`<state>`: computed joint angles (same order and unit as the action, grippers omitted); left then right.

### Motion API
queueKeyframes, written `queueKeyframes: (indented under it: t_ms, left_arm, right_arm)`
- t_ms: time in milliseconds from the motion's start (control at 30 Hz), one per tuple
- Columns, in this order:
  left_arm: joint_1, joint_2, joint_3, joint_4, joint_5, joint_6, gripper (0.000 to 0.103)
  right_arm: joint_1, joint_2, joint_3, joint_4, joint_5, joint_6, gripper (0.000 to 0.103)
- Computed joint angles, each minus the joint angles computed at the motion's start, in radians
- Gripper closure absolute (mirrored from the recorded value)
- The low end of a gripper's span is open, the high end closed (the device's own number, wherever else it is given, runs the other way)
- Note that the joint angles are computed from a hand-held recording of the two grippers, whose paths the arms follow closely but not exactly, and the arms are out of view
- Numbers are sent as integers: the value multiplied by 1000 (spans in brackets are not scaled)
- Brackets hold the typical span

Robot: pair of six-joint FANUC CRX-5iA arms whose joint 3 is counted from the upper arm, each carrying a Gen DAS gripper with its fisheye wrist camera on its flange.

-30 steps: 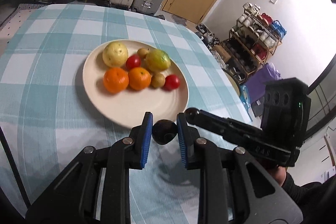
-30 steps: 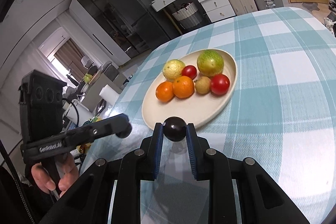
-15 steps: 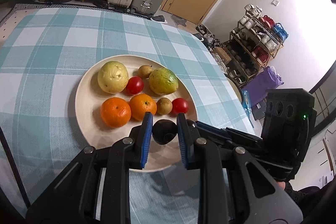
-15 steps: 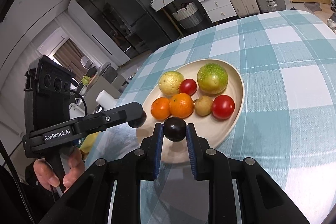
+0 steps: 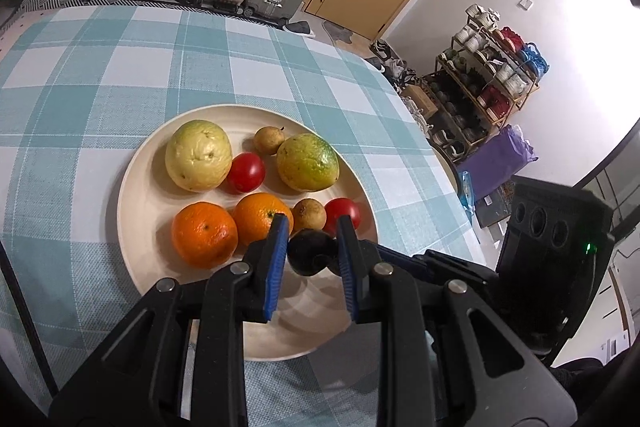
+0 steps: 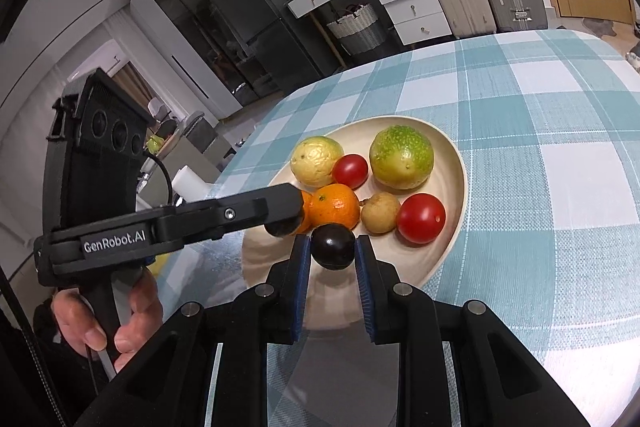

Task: Organize fruits
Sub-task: 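Lower both plums onto the plate and open both grippers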

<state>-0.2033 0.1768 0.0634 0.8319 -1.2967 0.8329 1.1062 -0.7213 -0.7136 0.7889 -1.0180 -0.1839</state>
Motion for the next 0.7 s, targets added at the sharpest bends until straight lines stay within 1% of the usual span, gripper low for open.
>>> queueKeyframes:
  t_ms: [100,167,200,333,367,433,567,633,667,700]
  left_arm:
    - [0,4,9,3,0,4,82]
    - [1,-2,10,-4,8,11,82]
    - [3,-6,10,-5,11,14,82]
    - [12,-29,3,-2,12,8,82]
    - [15,-36,2,-6,12,9,82]
    - [22,-57,-9,-15,18,9,82]
    - [38,-116,-44,-36,46,-1,82]
    - [47,-150,-65,-49,64,-5,82]
    - [49,-173,-77,-69,84,-5,82]
    - [48,-203,-90,-106,119,4,82]
  right_arm:
    - [12,5,5,6,-20,8,78]
    - [24,5,6,19,-38,0,70]
    - [33,3,5,30,-49,-7,67]
    - [81,-4,8,69,-112,-32,67]
    - [97,-7,10,79,-133,-41,66]
    - [136,-12,9,107,-180,-71,58]
    - [226,-4,20,159,-298,-112,56]
    - [265,8,28,183,-352,-124,51]
    - [285,19,35,195,-387,-128,50]
    - [305,35,48,202,-428,-129,45]
